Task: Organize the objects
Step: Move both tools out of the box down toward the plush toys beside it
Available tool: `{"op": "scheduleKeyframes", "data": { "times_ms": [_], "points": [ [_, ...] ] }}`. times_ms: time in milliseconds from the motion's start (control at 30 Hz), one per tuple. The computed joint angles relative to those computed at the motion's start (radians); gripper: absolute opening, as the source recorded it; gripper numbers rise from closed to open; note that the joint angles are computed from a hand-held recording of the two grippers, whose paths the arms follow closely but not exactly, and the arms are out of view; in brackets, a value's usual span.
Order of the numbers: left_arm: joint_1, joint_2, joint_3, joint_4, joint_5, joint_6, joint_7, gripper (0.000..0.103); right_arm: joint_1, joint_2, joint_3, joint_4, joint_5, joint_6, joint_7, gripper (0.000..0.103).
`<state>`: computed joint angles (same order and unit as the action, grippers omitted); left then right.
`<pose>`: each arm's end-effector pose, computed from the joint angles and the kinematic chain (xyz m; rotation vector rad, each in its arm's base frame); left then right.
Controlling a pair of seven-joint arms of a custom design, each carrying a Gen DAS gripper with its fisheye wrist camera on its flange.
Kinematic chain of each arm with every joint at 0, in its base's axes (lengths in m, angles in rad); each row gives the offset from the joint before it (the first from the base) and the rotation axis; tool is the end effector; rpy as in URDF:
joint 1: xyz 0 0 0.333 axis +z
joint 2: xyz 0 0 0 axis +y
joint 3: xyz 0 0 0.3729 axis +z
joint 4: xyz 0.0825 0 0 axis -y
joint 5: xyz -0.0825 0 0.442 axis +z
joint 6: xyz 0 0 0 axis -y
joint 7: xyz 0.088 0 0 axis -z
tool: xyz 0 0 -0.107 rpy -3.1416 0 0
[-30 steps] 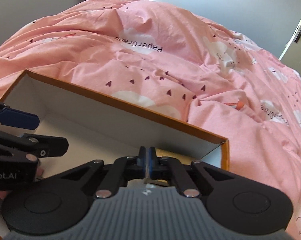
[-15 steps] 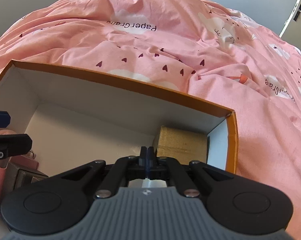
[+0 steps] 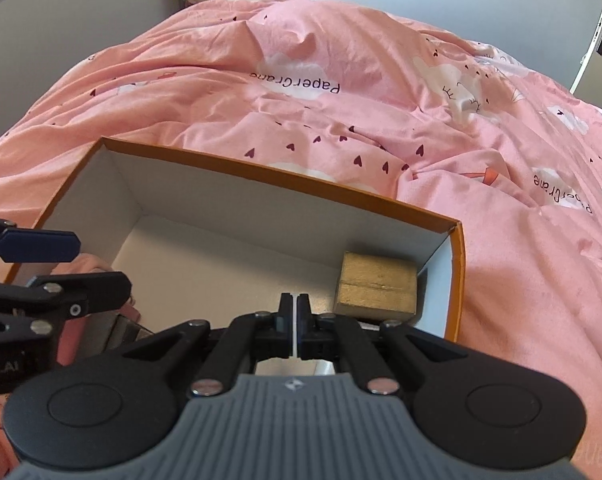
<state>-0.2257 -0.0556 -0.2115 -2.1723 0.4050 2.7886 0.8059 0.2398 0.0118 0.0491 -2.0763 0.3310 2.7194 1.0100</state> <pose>0.5497 -0.2789 0.5178 -1.8549 1.8716 -0.8195 0.6217 0.1723 0.5219 -2.2441 1.1968 -0.4752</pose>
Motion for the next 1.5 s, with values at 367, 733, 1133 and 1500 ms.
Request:
{"op": "scheduleKeyframes", "data": {
  "times_ms": [367, 733, 1133, 1500],
  "points": [
    [-0.020, -0.130, -0.032, -0.101, 0.139, 0.010, -0.089, 0.059, 0.081, -0.282, -0.049, -0.272, 0.487, 0.127, -0.409, 0.008],
    [-0.105, -0.186, -0.020, -0.201, 0.029, 0.004, -0.032, 0.059, -0.019, -0.473, 0.016, -0.467, 0.368, 0.127, -0.179, 0.014],
    [-0.193, -0.205, 0.007, -0.286, -0.135, 0.016, 0.075, 0.059, -0.120, -0.614, 0.090, -0.622, 0.150, 0.097, 0.103, 0.025],
    [-0.232, -0.190, 0.021, -0.299, -0.249, 0.026, 0.126, 0.059, -0.150, -0.618, 0.066, -0.658, 0.102, 0.053, 0.253, 0.038]
  ]
}}
